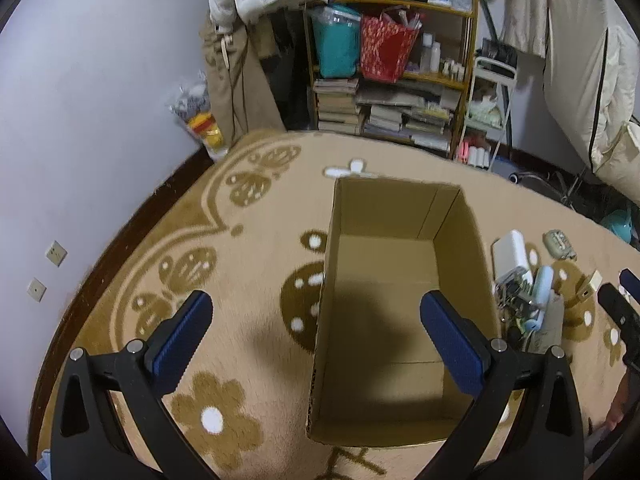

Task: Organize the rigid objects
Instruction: 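Grip the box wall with the left tool while the right tool reaches toward the white remote, then close the right tool on the white remote and lift it toward the box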

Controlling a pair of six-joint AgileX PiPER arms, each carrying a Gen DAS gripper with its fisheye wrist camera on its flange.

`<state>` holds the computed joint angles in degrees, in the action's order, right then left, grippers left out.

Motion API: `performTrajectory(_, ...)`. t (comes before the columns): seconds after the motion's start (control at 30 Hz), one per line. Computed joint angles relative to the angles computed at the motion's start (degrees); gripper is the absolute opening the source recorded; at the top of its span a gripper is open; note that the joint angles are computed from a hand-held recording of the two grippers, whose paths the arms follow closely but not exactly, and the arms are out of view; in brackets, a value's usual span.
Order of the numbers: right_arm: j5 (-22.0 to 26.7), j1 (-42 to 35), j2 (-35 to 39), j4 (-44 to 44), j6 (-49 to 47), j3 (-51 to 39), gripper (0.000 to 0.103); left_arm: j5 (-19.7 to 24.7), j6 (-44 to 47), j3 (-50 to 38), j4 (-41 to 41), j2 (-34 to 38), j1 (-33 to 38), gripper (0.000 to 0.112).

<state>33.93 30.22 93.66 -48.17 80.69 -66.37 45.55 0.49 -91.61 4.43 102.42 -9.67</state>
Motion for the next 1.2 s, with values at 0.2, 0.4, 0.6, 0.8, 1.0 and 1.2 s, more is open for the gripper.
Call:
performTrajectory(0.2,-0.98,-2.68,3.13,6.60,-3.51,-0.76,0.103,4.26,1.65,-4.83,-2.57,5.87,1.97,0.102)
performTrajectory(0.4,-1.60,-5.24,5.15,14.27,-9.21,-0.36,0.094,7.71,1.25,-8.06,-3.34,10.30,2.32,0.095)
performTrajectory(0.6,0.07,-7.01,7.56,21.27,-15.41,-0.91,0.067,9.23,0.30,-9.11,-0.61,12.27,1.35,0.081)
performTrajectory(0.8,-2.36,-9.16,7.63,27.69,-17.63,1.44,0.052,12.02,1.06,-10.80,-2.84,14.25,2.70,0.039)
performTrajectory(1.0,-3.83,-10.67,9.16,32.73,-21.24,2.02,0.026,11.91,1.47,-10.64,-4.11,14.45,3.30,0.027)
performTrajectory(1.2,-6.82,-11.35,9.00,32.55,-19.62,3.35,0.025,11.47,2.95,-9.95,-3.85,14.37,2.38,0.011)
